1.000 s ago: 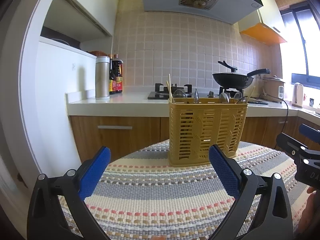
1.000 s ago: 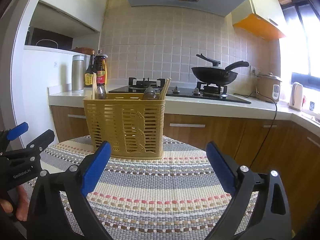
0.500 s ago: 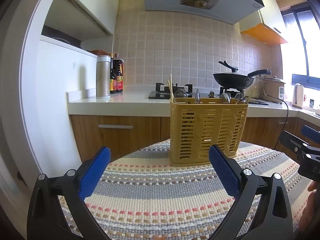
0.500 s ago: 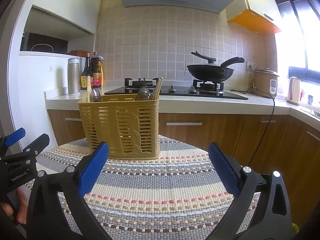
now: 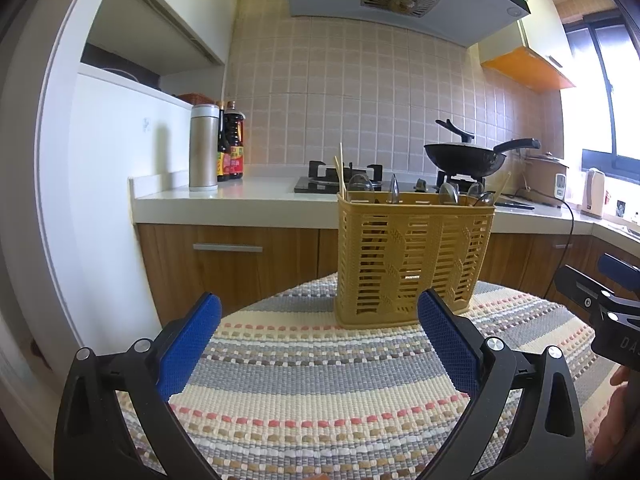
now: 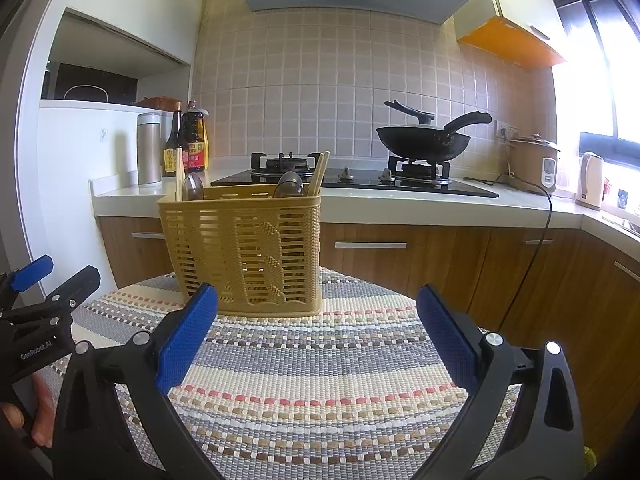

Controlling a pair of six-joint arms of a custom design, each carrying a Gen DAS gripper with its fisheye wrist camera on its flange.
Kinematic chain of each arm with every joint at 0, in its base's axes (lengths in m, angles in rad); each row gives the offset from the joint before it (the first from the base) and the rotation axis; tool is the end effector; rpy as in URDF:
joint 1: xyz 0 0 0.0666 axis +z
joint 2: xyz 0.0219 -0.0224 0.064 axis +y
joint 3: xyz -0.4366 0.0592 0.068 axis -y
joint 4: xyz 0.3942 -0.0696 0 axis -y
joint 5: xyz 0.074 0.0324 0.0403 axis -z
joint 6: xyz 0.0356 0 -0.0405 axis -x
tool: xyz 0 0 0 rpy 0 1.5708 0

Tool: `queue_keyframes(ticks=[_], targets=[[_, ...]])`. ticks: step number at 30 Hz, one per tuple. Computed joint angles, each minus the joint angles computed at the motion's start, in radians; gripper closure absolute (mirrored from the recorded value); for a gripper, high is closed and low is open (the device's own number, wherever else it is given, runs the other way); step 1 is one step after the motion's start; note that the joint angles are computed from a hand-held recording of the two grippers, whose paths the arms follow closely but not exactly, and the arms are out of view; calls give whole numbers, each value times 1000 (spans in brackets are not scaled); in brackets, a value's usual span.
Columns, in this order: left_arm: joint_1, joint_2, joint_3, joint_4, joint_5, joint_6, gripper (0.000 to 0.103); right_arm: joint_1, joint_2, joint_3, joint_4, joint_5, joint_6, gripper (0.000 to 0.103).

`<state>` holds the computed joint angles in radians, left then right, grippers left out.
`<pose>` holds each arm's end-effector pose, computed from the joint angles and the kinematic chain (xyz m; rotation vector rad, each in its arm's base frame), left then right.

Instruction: Organize utensils

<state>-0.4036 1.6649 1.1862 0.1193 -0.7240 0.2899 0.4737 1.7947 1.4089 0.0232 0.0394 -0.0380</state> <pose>0.5376 -0.2044 0.3417 -0.3654 1.8062 0.2153 0.5817 0.2962 0.3538 -0.3945 1.9046 0.3026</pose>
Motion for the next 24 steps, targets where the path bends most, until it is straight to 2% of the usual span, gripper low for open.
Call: queue_keyframes(ticks=[24], targets=[[0, 0, -2, -9, 5, 0, 8, 0, 2, 5, -13, 7, -6, 8]])
